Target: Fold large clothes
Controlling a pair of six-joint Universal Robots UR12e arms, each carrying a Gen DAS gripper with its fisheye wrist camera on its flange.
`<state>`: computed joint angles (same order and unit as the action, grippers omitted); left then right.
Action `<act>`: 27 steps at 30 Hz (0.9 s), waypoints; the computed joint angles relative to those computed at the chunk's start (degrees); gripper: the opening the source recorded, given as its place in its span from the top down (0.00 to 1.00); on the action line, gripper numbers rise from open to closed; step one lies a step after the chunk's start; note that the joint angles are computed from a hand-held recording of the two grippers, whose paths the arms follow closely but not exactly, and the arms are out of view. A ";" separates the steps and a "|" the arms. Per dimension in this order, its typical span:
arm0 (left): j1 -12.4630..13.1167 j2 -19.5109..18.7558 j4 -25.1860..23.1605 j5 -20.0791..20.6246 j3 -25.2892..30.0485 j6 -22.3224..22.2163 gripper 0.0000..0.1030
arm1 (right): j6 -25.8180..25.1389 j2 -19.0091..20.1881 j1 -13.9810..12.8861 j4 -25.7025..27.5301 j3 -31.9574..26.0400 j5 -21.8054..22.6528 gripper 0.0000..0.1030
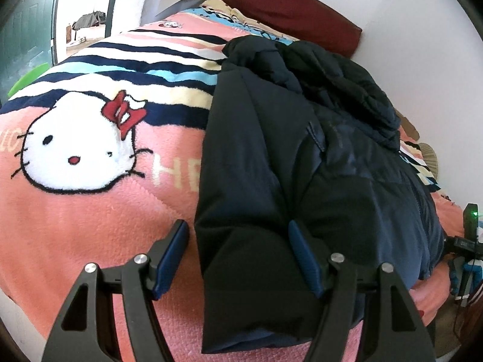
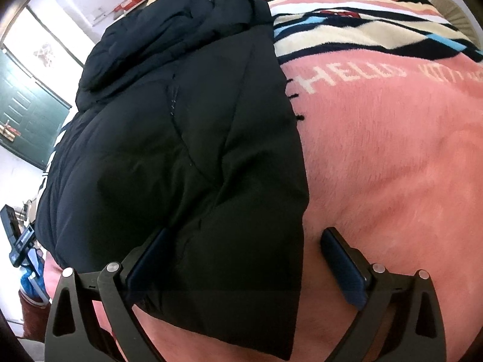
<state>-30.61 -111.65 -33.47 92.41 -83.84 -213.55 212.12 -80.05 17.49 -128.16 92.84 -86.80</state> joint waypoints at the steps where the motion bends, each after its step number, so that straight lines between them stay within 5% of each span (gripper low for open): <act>1: 0.00 -0.04 0.18 0.01 -0.04 -0.01 0.35 | 0.11 -0.05 0.05 0.08 0.03 0.05 0.04; 18: -0.65 -0.44 -0.37 2.60 0.45 1.76 0.35 | 0.29 0.03 0.55 0.22 0.12 0.23 0.05; 27: -0.76 -0.34 -1.12 2.84 0.55 2.03 0.35 | 0.49 -0.64 0.04 -3.22 1.80 3.56 0.26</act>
<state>-31.38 -111.99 -34.58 95.25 -83.29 -211.53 212.61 -80.70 17.53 -131.37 94.64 -83.23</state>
